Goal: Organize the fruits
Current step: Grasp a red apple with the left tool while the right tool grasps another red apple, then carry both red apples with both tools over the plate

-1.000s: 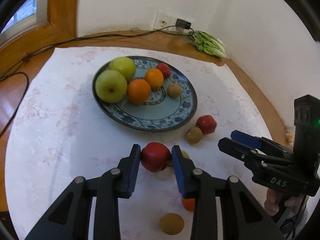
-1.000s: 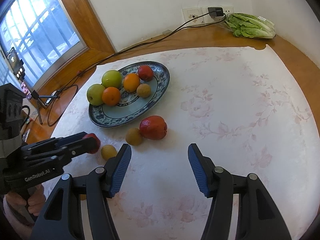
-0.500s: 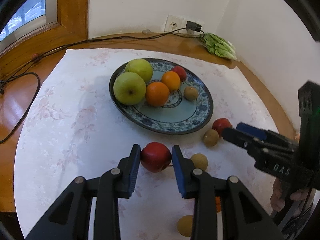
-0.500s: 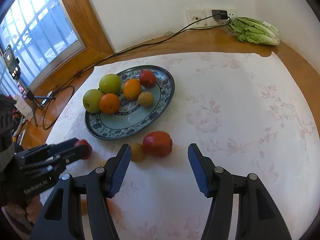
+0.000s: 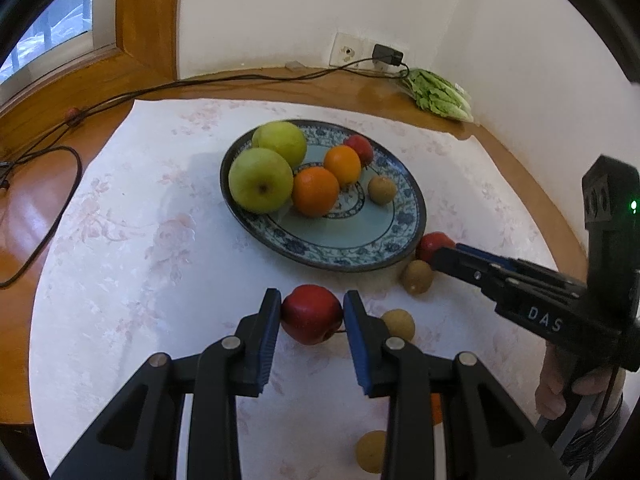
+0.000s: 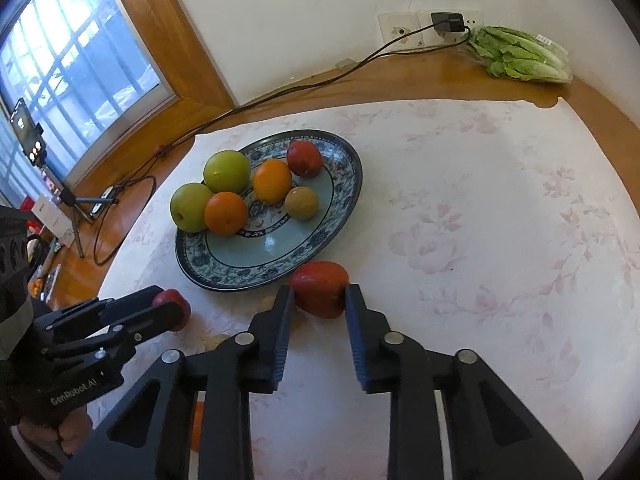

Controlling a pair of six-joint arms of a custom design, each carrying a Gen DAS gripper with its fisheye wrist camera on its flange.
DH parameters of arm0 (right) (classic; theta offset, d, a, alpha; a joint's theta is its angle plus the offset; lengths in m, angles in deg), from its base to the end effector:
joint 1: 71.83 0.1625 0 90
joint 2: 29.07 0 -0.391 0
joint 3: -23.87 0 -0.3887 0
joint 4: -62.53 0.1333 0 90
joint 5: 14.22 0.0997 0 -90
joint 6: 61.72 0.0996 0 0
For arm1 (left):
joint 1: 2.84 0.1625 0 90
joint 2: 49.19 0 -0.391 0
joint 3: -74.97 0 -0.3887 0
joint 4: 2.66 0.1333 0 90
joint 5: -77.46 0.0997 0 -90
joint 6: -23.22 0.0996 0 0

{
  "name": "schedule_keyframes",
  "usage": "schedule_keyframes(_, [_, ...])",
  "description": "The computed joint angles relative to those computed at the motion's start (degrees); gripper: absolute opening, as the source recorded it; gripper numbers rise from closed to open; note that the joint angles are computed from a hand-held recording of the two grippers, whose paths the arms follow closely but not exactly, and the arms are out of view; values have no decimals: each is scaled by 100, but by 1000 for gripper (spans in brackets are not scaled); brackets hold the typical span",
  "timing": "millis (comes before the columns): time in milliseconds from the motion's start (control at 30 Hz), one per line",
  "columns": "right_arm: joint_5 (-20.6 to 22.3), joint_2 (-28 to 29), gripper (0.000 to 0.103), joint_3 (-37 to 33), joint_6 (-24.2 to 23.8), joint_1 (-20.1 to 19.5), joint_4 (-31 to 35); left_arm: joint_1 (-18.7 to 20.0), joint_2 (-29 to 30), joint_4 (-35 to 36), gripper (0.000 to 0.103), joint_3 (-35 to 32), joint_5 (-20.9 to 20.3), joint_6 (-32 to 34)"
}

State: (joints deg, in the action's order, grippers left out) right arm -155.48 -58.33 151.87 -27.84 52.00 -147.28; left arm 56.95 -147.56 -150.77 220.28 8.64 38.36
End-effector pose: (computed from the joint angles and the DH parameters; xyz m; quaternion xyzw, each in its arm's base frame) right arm 0.2675 -0.2992 -0.0529 -0.0795 -0.8864 0.3738 0.2613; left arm -0.0169 -0.3654 0.1935 0.3606 0.9096 -0.1188 0.1688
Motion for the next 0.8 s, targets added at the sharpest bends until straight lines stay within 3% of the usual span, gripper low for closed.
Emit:
schedule_keyframes(533, [-190, -39, 16, 27, -12, 103, 10, -160, -2, -83, 34, -65, 27, -73])
schedule_keyframes(667, [-311, -48, 39, -37, 80, 87, 207, -161, -12, -79, 34, -62, 27, -68])
schedule_keyframes(800, [-352, -96, 42, -100, 26, -18, 500, -154, 48, -110, 34, -92, 36, -48])
